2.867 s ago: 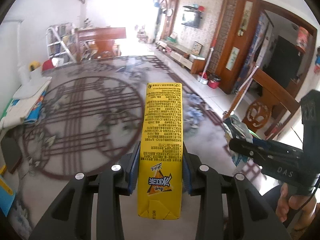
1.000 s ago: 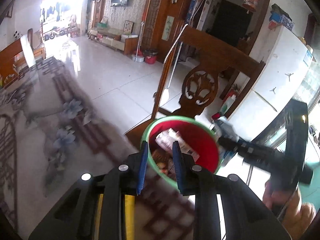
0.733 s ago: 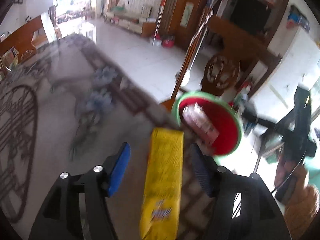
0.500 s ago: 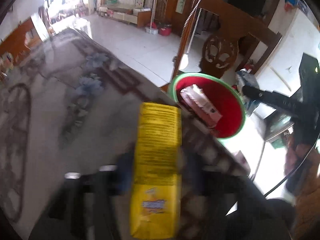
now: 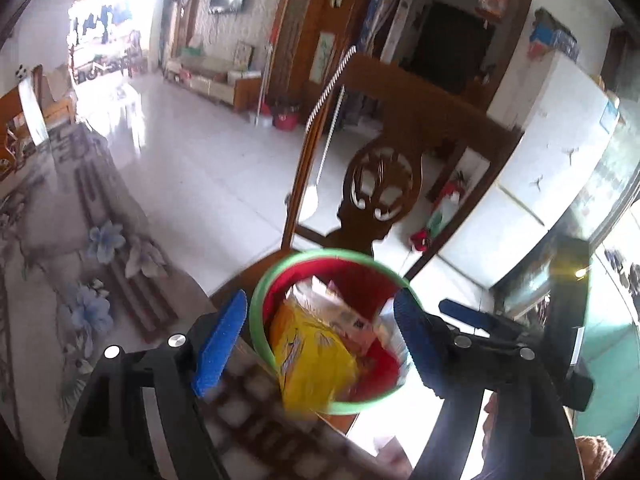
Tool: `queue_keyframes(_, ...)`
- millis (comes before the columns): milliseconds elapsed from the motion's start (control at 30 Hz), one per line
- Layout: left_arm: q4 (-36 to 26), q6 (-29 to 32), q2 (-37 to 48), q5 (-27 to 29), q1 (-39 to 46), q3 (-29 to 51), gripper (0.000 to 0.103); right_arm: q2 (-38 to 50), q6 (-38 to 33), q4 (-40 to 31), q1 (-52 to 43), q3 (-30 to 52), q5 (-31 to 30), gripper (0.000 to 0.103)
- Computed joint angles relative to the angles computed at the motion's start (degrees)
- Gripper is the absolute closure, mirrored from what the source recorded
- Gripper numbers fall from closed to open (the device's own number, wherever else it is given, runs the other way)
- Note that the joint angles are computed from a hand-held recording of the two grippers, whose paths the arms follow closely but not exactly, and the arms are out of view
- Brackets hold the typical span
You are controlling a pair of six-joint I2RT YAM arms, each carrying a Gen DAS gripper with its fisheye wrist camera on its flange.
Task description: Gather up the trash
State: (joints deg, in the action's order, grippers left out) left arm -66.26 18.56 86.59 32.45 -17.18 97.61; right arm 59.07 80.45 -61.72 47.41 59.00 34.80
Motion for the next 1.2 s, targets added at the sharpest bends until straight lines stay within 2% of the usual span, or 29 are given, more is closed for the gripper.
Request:
queue_keyframes(167, 2.93, -0.14, -3.88, 2.37, 4.98, -0.50, 0.030, 2.17, 2.06, -2.61, 2.76, 3.44, 2.22, 0.026)
queue_keyframes(233, 4.37, -0.83, -5.32, 4.53, 8.23, -0.16, 0.029, 4.79, 2.65, -4.49, 4.64, 6.96, 3.89, 0.022)
queue_keyframes(300, 5.06, -1.22, -6.96, 6.64, 12.36, 0.36, 0.023, 8.48, 3.86, -7.20, 7.24, 12.19, 6.67, 0.019)
queue_keyframes(467, 3.20, 0.08, -6.88, 14.02, 23.92, 6.30, 0.020, 16.70, 1.76, -9.08, 11.09, 25.18, 13.14, 0.010)
queue_keyframes(533, 3.52, 0.17, -6.74, 18.36, 30.08, 8.69, 0.013, 21.30, 0.39, -9.77, 12.35, 32.14, 16.02, 0.005)
queue_keyframes(567, 5.97, -0.81, -7.58, 20.35, 33.49, 8.33, 0.007, 23.36, -0.39, -9.58, 12.99, 35.30, 17.27, 0.005)
queue_keyframes(600, 8.28, -1.77, -8.41, 21.38, 35.47, 7.55, 0.008, 25.47, -1.11, -9.33, 13.66, 38.33, 18.47, 0.005)
queue_keyframes(633, 13.88, -3.92, -10.45, 22.09, 39.30, 5.09, 0.008, 29.00, -2.62, -9.13, 14.64, 43.09, 19.96, 0.005)
queue_keyframes(667, 15.90, -4.03, -11.01, 22.43, 41.64, 4.47, 0.008, 30.86, -3.90, -8.64, 15.15, 45.39, 20.56, 0.005)
queue_keyframes(767, 12.03, 1.15, -8.33, 25.21, 48.42, 8.80, 0.008, 41.72, -6.57, -12.11, 18.06, 58.71, 24.63, 0.005)
queue_keyframes(833, 9.70, 3.73, -6.12, 26.38, 52.78, 11.05, 0.008, 46.82, -9.86, -9.40, 20.53, 62.25, 28.90, 0.005)
queue_keyframes(900, 6.82, 7.20, -3.34, 27.68, 56.94, 13.60, 0.008, 51.87, -10.39, -10.27, 22.27, 66.54, 32.87, 0.005)
queue_keyframes(933, 4.48, 9.18, -1.85, 28.50, 58.32, 15.41, 0.008, 55.98, -11.22, -12.98, 22.49, 72.23, 33.62, 0.005)
queue_keyframes(1033, -2.64, 14.85, 2.63, 29.97, 62.17, 20.27, 0.008, 62.78, -18.43, -13.93, 22.29, 82.41, 33.59, 0.005)
queue_keyframes(1200, -6.07, 17.08, 5.93, 28.01, 62.84, 22.89, 0.008, 70.42, -17.22, -21.47, 22.37, 94.52, 35.30, 0.005)
